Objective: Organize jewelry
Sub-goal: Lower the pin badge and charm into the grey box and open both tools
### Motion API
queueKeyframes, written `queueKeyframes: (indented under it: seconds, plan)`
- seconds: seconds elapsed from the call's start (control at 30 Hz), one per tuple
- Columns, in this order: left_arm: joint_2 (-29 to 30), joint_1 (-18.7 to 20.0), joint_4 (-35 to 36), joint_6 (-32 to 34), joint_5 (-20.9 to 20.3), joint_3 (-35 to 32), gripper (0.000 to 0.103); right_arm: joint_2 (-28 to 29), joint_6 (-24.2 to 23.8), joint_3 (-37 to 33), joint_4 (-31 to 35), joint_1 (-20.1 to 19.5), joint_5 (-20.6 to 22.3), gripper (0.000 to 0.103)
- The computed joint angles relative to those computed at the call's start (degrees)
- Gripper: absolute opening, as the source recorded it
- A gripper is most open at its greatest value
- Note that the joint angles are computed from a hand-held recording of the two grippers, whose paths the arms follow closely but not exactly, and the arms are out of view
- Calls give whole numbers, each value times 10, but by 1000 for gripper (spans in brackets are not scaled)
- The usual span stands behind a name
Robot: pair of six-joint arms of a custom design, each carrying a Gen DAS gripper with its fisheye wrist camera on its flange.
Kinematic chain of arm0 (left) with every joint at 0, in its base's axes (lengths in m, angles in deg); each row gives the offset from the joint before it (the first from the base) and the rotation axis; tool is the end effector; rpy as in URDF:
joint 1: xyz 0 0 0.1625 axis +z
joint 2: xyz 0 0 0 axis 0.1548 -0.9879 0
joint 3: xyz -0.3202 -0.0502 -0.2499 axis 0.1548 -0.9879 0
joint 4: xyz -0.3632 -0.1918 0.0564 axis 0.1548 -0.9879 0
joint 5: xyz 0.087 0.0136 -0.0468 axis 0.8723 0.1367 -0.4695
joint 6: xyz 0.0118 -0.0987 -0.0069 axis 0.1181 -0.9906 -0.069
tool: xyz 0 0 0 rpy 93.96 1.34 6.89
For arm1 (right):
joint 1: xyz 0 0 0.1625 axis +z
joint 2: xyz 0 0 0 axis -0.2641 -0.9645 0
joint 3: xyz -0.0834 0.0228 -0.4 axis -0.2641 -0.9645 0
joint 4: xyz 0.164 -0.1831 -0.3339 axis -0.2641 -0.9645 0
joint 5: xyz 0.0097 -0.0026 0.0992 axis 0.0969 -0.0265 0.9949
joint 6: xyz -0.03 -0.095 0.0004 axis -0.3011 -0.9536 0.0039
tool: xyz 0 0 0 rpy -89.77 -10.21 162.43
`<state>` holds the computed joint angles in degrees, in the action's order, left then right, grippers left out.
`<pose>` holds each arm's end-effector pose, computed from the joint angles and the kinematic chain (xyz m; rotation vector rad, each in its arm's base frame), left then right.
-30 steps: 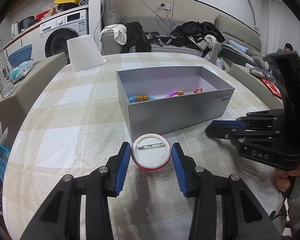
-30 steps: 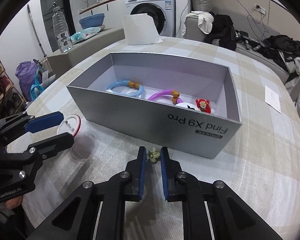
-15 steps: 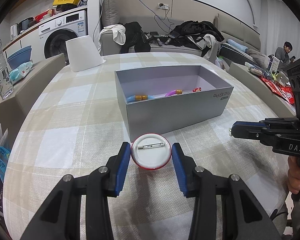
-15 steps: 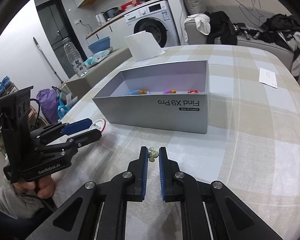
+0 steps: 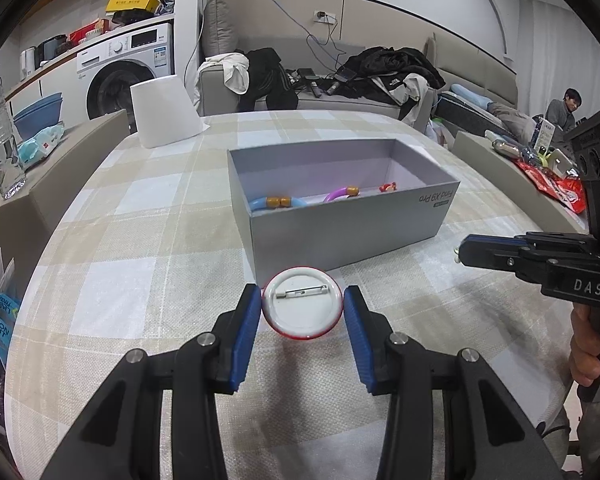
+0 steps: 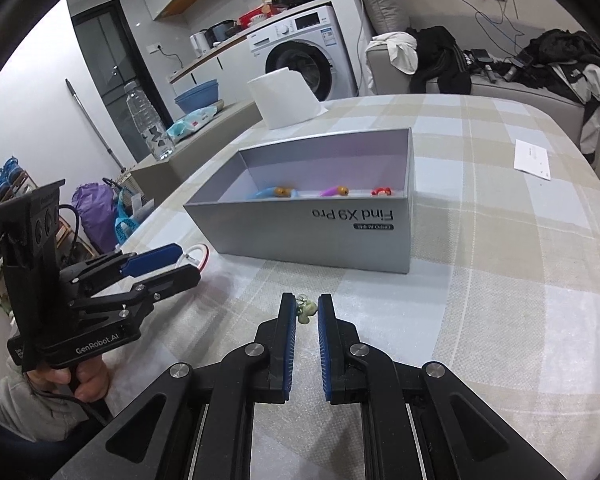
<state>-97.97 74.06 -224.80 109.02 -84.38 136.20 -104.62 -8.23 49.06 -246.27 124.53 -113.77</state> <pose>0.0663 -0.6938 0.2978 1.1301 2.4438 -0.7114 0.3010 -0.5913 -0.0221 0.5151 -2.5422 0.9128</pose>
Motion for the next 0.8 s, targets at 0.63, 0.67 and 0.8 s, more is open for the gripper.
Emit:
queueKeyframes:
  seconds: [0.63,0.67,0.8]
  plan:
    - [51,-23,-23,-24,-39,-81,37,8,-16,-99,18,3,25,10]
    - [53,-23,-22,-25,-40,-83,37,10,-15,-103,17,1,26,10]
    - [70,-19,-20,-31,-36,-95,37,14,0,-112,28,-11,32,10]
